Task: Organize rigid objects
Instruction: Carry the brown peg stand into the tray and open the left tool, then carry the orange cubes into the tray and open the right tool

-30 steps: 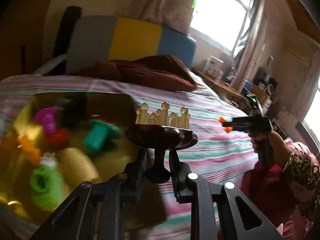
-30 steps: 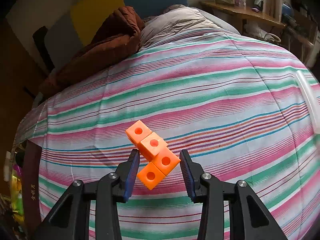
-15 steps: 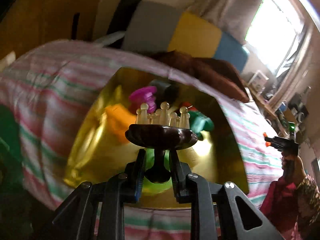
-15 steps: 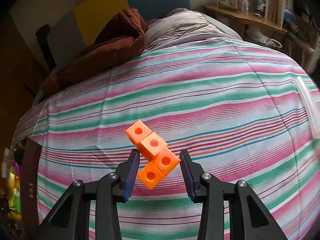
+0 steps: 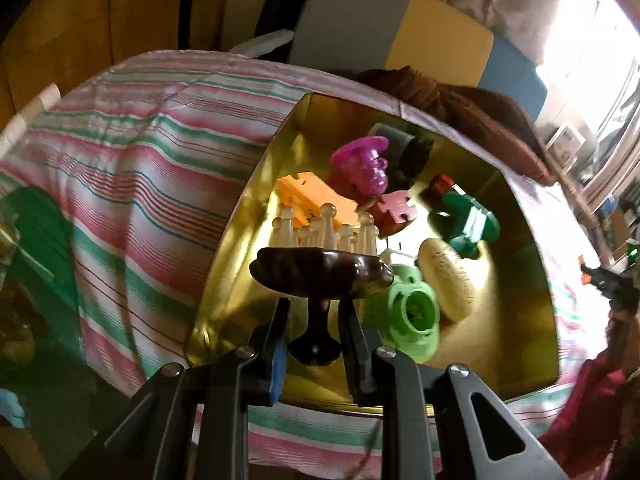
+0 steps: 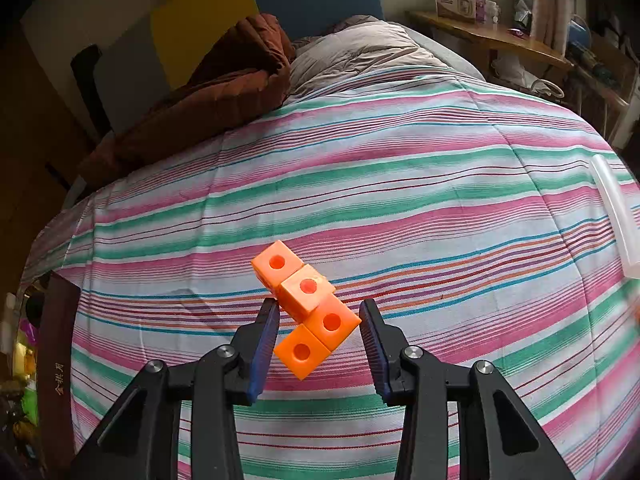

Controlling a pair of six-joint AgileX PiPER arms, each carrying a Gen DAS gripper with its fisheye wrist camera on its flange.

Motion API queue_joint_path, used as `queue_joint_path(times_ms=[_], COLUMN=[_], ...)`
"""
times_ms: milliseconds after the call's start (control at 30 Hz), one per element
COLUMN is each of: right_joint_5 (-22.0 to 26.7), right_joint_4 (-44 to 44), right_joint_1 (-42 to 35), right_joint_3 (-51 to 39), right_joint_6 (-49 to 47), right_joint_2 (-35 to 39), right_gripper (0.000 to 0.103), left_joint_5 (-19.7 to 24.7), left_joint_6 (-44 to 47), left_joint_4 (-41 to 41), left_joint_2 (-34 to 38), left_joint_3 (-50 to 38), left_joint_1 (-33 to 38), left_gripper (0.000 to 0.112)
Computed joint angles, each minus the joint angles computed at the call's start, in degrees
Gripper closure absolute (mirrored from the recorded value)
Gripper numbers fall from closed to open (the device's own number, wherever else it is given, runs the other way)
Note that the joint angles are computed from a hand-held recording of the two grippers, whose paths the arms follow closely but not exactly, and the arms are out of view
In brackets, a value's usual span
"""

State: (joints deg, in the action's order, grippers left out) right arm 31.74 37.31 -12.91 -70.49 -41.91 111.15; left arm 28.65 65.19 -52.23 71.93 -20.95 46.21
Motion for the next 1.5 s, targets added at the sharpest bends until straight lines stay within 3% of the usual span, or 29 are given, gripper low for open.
queue_joint_path(times_ms=[333,533,667,800,900,1033,1167,1267,1367,1500], right_joint_5=[0.3,-0.2,-0.5,1.5,4.6,8.8,10.9,11.1,10.3,7.7], right_joint_4=[-0.7,0.0,4.2,8.3,7.6,11.5,14.3,15.3,16.1,17.4], right_joint_1=[0.1,0.0,-0.3,-0.3,0.4,1.7,5.6,10.8,17.5,28.4], right_joint_3=[-0.3,0.0,1.4,2.5,2.8,6.0,10.8,14.2,16.9,19.3], right_joint_6=[0.7,-0.3,-5.2,-9.6,-8.3,-11.3,-13.4,-12.9,-11.8,-9.1], right_joint_2=[0.1,-0.3,-1.7,-3.2,-4.1,-7.7,-13.0,-17.4,-21.1,-23.8], right_gripper=[0.061,0.061,0.061,0.061,0.061,0.061,0.061,0.061,0.061,0.061], left_joint_5=[-2.6,-4.5,-2.6,-1.6,-2.7,-3.8,-5.8,-4.1,-2.8,2.8], left_joint_6=[-5.1,-8.8,-6.3,-5.3,-8.2,-6.9,-6.2,-3.6,-3.3,1.4], left_joint_4=[2.4,2.7,-1.5,-3.8,-2.2,-6.6,-9.8,-12.2,-11.6,-13.1], left_joint_2=[-2.2,-14.5,-21.4,-24.1,-24.1,-22.5,-21.7,-22.1,-23.8,-24.7], left_joint_3=[0.7,4.6,6.2,7.0,7.2,8.3,9.2,9.7,10.1,10.4], left_joint_1=[-1.9,-3.8,-3.7,-6.0,-9.9,-14.2,-18.8,-18.8,-17.5,-9.9], left_gripper=[0.087,0.078,0.073,0.071,0.071,0.071,0.071,0.071,0.071,0.071])
